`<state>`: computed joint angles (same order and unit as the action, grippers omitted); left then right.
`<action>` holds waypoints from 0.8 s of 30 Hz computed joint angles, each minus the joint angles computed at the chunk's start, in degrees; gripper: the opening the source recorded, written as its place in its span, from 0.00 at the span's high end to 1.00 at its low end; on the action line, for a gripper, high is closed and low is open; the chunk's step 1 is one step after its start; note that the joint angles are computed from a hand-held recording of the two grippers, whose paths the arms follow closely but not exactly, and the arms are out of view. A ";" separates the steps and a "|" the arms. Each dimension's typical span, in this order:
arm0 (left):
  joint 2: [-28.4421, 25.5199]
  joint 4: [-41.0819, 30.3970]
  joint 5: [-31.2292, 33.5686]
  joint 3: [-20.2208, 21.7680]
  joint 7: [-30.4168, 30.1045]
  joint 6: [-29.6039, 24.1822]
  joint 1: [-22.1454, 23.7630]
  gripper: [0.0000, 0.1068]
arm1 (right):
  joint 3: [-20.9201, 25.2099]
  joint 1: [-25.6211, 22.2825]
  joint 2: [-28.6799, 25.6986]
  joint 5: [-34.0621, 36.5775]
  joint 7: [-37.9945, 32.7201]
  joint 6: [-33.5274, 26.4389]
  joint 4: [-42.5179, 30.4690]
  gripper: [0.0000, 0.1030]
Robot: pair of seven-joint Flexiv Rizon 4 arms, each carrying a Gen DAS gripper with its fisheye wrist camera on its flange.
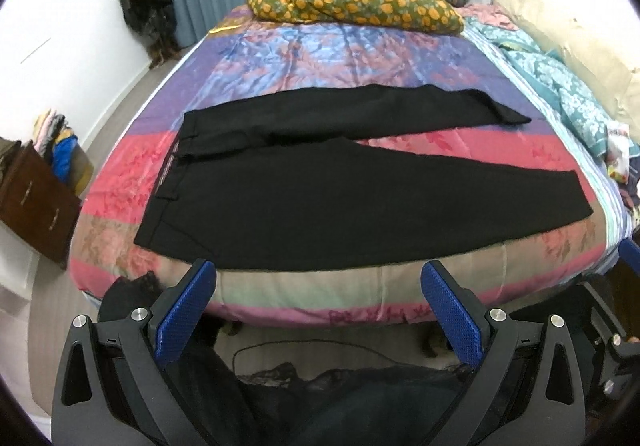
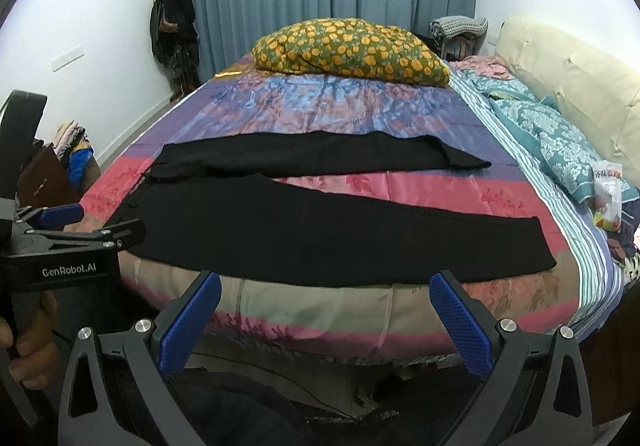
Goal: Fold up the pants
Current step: 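Move both grippers down toward the waistband of the wider black trousers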
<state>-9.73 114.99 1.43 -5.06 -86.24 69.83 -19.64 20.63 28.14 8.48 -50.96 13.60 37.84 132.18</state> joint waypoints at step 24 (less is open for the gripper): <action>-18.81 -20.79 12.62 7.78 -15.47 -2.03 -5.78 0.04 | -14.79 -20.27 -5.39 -18.88 8.30 30.80 11.56 0.00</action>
<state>-28.53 94.20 14.05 2.73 -101.71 67.80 -25.42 5.84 7.86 3.09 -69.84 21.90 68.64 143.75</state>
